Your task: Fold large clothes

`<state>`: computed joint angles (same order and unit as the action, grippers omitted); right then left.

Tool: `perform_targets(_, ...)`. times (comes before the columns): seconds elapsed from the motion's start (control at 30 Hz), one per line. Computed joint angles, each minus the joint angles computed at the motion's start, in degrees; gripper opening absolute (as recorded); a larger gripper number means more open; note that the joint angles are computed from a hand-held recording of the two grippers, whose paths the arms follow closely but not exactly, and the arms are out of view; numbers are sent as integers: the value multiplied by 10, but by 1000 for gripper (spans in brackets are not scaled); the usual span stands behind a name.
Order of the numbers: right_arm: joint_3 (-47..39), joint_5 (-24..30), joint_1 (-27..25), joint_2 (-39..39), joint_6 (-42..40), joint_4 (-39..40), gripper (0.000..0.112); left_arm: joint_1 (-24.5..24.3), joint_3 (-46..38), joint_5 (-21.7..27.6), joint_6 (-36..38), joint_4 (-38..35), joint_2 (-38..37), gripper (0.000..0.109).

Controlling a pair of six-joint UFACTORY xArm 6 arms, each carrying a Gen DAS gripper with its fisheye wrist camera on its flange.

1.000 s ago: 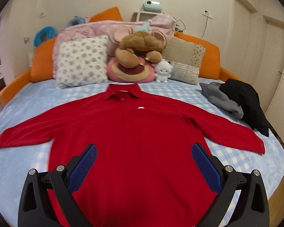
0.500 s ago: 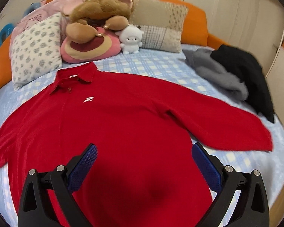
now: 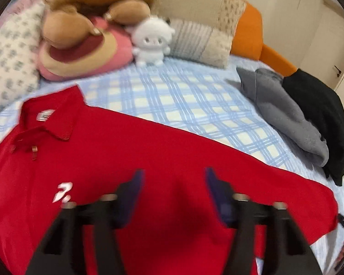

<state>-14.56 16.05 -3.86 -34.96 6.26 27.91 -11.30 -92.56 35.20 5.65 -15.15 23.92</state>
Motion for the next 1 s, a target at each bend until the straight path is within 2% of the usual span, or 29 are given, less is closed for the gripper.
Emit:
perform_targets(0.03, -8, 1, 4, 16, -32, 42, 61, 3, -38, 32, 6, -8, 26, 39)
perform_targets(0.1, -17, -12, 12, 34, -60, 71, 58, 8, -70, 48, 3, -12, 54, 32)
perform_targets(0.13, -25, -11, 15, 43, -74, 83, 55, 9, -80, 49, 0, -16, 64, 20)
perform_targets(0.2, -34, -9, 18, 51, -75, 90, 46, 11, -119, 71, -9, -17, 94, 6)
perform_targets(0.3, -47, 10, 12, 61, -80, 108, 38, 13, -154, 77, -20, -9, 123, 6)
perform_targets(0.4, -55, 32, 7, 61, -112, 134, 30, 18, -214, 105, -38, -8, 166, 6)
perform_targets(0.47, -56, 45, 8, 46, -154, 176, 18, 20, -252, 134, -43, -1, 196, 6)
perform_targets(0.53, -59, 52, 21, 16, -204, 246, 16, 18, -238, 115, -32, 2, 195, 6)
perform_targets(0.6, -65, 51, 44, -17, -230, 281, 15, 21, -237, 114, -18, -14, 197, 7)
perform_targets(0.73, -131, 24, 143, -36, -251, 314, 15, 42, -327, 203, -9, -70, 244, 7)
perform_targets(0.9, -287, 21, 271, 40, -282, 293, 15, 45, -382, 246, -12, -68, 275, 7)
perform_targets(1.0, -385, 52, 331, 96, -315, 293, 15, 71, -422, 289, -13, -151, 302, 7)
